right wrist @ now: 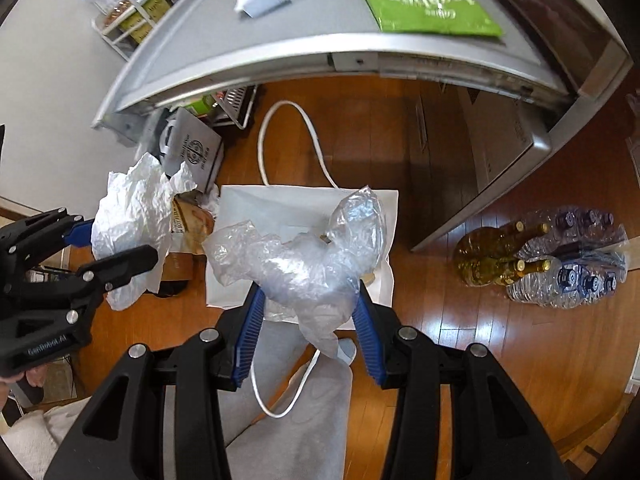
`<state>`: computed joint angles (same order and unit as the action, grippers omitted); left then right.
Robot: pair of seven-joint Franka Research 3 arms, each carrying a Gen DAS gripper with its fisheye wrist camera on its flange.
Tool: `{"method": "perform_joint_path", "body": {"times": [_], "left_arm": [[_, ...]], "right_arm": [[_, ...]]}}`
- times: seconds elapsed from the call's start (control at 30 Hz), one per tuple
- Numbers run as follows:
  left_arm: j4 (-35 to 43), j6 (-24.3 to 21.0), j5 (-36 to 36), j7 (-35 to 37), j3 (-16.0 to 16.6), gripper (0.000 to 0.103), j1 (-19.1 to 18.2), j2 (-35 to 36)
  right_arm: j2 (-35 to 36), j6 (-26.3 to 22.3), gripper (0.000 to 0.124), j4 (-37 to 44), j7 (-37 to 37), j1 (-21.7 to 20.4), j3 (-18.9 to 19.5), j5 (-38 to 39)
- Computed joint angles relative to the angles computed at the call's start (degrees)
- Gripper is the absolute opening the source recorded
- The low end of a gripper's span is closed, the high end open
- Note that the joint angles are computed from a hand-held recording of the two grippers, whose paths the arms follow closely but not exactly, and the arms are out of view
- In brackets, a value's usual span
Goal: Collect trash
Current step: 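Open both tools to drop tissue and wrapper into the bag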
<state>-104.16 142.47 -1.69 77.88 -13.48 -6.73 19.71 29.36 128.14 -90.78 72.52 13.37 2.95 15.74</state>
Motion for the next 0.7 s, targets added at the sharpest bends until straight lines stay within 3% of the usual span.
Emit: {"method": "perform_joint_path", "body": {"times": [0.4, 0.47, 0.57, 0.7], "left_arm": [[5.07, -3.45, 1.43, -0.88, 0.17, 0.044, -0.52, 3.90], [5.71, -3.91, 1.89, -1.00, 0.24, 0.056, -0.72, 4.16], [6.45, -4.46, 2.69, -1.31, 0.43, 0.071, -1.06, 4.43], [7.09, -5.09, 3.78, -3.17, 0.98, 0.078, -1.28, 4.39]], "right_arm": [[4.20, -3.21, 0.044, 5.36, 2.25, -0.01, -0.22, -0.30], [4.46, -3.53, 0.048, 5.76, 2.35, -0.06, -0.21, -0.35], [4.42, -3.10, 0.066, 5.89, 2.58, -0.13, -0.16, -0.12], [4.45, -3.18, 0.069, 6.68, 3.17, -0.37, -0.31, 0.03]]}}
